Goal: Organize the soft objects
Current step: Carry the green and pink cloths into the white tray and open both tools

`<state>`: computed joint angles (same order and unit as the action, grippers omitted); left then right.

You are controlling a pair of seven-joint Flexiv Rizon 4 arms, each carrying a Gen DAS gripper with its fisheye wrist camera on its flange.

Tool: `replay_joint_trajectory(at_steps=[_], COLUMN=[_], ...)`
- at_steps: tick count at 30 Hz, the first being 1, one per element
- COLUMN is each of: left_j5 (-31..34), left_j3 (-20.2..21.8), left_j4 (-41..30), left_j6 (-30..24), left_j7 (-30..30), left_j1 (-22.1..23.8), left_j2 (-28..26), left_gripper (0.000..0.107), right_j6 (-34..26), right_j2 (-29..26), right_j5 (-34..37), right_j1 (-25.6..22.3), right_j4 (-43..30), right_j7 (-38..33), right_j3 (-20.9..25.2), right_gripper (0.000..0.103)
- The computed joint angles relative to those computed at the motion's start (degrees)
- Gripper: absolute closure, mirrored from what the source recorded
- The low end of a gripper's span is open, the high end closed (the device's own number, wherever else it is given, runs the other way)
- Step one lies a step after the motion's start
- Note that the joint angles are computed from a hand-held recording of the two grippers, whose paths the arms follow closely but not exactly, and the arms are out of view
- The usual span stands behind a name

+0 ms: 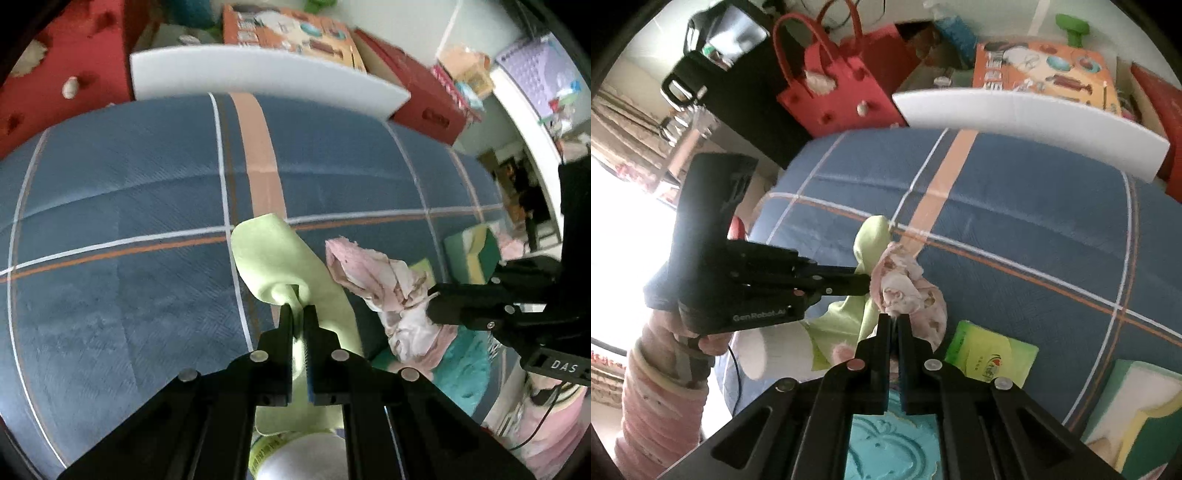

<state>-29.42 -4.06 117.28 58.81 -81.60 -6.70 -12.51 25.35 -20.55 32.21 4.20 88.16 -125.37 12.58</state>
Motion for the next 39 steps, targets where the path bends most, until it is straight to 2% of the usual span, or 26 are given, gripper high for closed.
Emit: replay_joint_trajectory(at_steps=[4, 9, 12, 15, 17, 19, 22, 25, 29, 31, 34, 39], left_j5=[-9.4, -3.5, 2.4, 5.7, 12.0, 21.1, 27.8, 39.3, 45.7, 50.8, 52.0, 57.1], left_j3=[-1.3, 0.7, 2.5, 1.7, 1.3, 0.5, -0.5, -2.8, -4.9, -6.8, -7.3, -9.0], left_j4=[6.1, 7.6, 8.7, 8.8, 7.7, 5.7, 4.4, 1.0, -1.6, -3.9, -4.9, -8.5], left_j6=[7.6, 11.2, 13.2, 15.9, 16.2, 15.5, 15.2, 10.4, 7.8, 4.3, 4.0, 1.4], left_j7=[4.4, -1.8, -7.7, -11.6, -17.8, -26.2, -33.1, -43.6, -50.7, -55.3, -57.5, -63.0], left_j1=[-0.9, -3.3, -4.6, -4.3, -3.9, -3.2, -3.4, -2.6, -3.6, -3.9, -5.8, -8.1], left_j2=[5.2, 10.4, 13.4, 14.2, 14.7, 15.1, 16.3, 18.4, 19.3, 19.8, 19.6, 17.5], left_gripper=[0.102, 0.102, 0.102, 0.102, 0.102, 0.102, 0.102, 0.102, 0.102, 0.102, 0.102, 0.102], right_j6=[1.6, 3.7, 4.5, 5.7, 6.1, 6.2, 5.1, 5.9, 6.2, 7.6, 7.6, 11.0], right_j2=[1.7, 4.3, 6.2, 8.5, 10.6, 12.5, 16.1, 19.6, 24.1, 26.3, 29.0, 31.0], right_j5=[4.5, 10.3, 13.6, 16.6, 18.4, 19.6, 22.3, 23.3, 24.6, 24.4, 24.9, 23.4], right_j1=[-1.8, -3.5, -4.5, -5.3, -5.8, -6.1, -6.9, -6.6, -6.7, -6.6, -6.7, -6.8], right_j4=[0.9, 2.3, 3.2, 4.6, 5.8, 6.9, 9.1, 11.8, 15.6, 17.8, 20.1, 22.8], right_j7=[-1.2, -1.8, -2.3, -3.5, -4.4, -5.3, -6.6, -7.9, -8.8, -9.2, -9.7, -9.0], right_j3=[0.3, -0.3, -0.9, -1.7, -2.4, -3.3, -5.1, -6.9, -9.9, -11.1, -13.9, -16.4], right_gripper=[0.100, 0.099, 0.099, 0.099, 0.099, 0.100, 0.099, 0.099, 0.099, 0.099, 0.099, 0.099])
